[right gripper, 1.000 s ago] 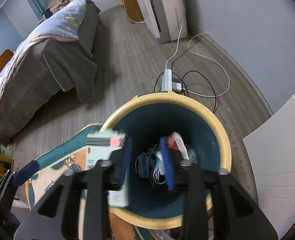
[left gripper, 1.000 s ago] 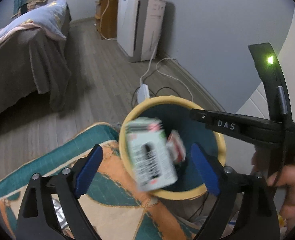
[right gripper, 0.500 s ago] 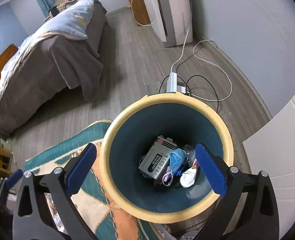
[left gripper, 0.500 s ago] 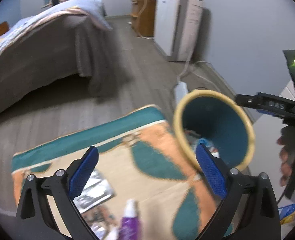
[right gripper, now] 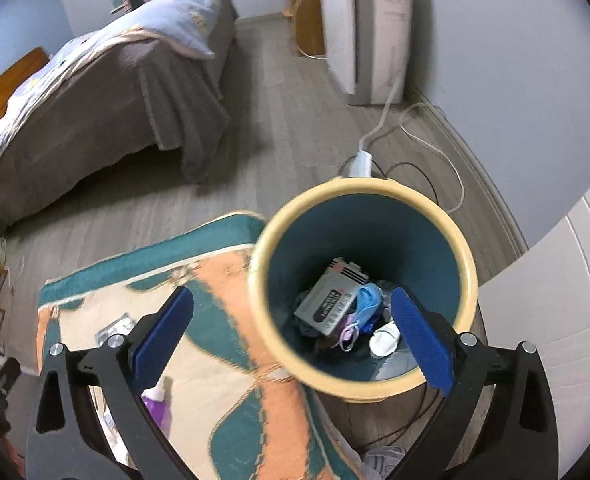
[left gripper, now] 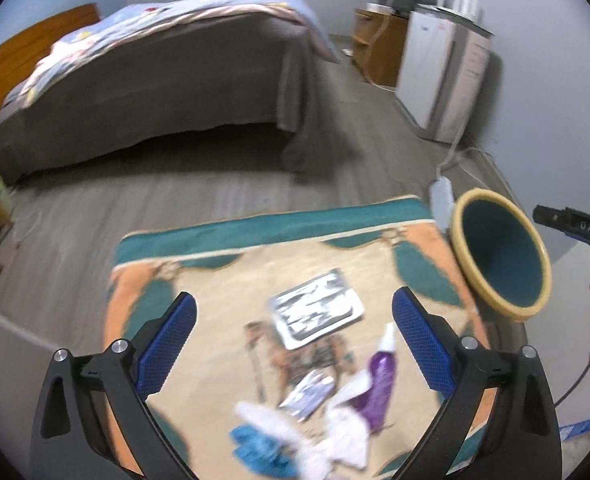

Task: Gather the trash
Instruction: 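Move both tools back above the cushion toward the glove and bottle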

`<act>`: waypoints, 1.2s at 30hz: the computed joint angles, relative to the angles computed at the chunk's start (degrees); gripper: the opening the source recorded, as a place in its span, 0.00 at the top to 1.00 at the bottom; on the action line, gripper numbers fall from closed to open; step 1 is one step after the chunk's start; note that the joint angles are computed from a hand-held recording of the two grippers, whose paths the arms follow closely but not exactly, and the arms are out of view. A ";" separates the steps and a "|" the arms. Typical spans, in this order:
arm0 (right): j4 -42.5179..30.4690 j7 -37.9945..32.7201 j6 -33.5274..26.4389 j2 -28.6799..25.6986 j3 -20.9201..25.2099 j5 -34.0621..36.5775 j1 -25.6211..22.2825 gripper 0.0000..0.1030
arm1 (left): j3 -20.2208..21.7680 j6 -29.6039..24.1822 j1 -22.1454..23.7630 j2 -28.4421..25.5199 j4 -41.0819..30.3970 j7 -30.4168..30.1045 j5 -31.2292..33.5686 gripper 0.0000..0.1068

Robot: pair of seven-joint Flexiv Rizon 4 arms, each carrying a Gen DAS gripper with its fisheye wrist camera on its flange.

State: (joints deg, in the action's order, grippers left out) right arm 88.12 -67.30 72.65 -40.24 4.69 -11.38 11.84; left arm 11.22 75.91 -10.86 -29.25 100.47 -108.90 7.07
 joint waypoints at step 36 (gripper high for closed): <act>8.33 -9.53 -3.12 2.33 5.36 -1.96 7.68 0.06 | 0.59 -4.73 3.57 4.96 11.12 -11.00 7.93 0.09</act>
